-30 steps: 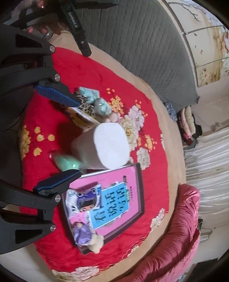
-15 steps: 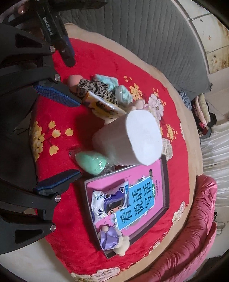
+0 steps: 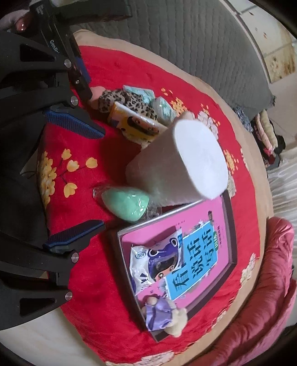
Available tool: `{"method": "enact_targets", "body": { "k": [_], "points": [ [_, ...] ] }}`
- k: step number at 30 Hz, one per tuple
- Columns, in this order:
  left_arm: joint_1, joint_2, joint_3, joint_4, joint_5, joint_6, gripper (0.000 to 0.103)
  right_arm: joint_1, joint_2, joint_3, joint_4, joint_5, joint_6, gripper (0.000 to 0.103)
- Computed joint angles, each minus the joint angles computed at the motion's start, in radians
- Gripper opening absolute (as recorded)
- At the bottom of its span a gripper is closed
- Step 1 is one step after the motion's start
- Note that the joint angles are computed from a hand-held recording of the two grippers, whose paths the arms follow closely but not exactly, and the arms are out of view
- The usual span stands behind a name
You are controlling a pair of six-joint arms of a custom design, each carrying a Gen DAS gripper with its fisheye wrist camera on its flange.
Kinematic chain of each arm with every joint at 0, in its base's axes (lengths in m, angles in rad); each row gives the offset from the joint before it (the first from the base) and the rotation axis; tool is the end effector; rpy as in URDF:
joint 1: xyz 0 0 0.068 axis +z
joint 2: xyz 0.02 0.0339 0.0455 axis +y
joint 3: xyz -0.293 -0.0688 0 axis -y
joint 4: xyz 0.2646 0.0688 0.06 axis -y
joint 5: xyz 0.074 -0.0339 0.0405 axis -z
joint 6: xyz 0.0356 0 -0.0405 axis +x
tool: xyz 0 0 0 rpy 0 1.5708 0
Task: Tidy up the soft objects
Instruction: 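Grasp the pink makeup sponge with left tool while right tool grasps the green sponge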
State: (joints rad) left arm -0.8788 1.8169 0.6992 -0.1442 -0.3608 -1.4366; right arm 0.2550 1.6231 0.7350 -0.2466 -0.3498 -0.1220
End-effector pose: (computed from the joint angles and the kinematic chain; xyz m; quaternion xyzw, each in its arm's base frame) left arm 0.1971 -0.2182 0.0838 -0.2941 0.9269 -0.0674 0.2231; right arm 0.2816 0.0860 0.1413 -0.2171 0.9373 0.1837 0.2013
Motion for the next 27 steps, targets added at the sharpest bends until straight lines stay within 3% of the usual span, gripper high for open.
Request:
{"method": "enact_targets", "body": {
  "k": [22,26,27],
  "points": [
    [0.049,0.066,-0.026,0.127,0.015,-0.014,0.058,0.040,0.178,0.048,0.157,0.055,0.171,0.073],
    [0.059,0.068,-0.047,0.161,0.029,-0.021,0.058,0.054,0.212,0.061,0.193,0.086,0.186,0.066],
    [0.062,0.069,-0.050,0.168,0.033,-0.023,0.058,0.055,0.225,0.068,0.194,0.084,0.191,0.060]
  ]
}}
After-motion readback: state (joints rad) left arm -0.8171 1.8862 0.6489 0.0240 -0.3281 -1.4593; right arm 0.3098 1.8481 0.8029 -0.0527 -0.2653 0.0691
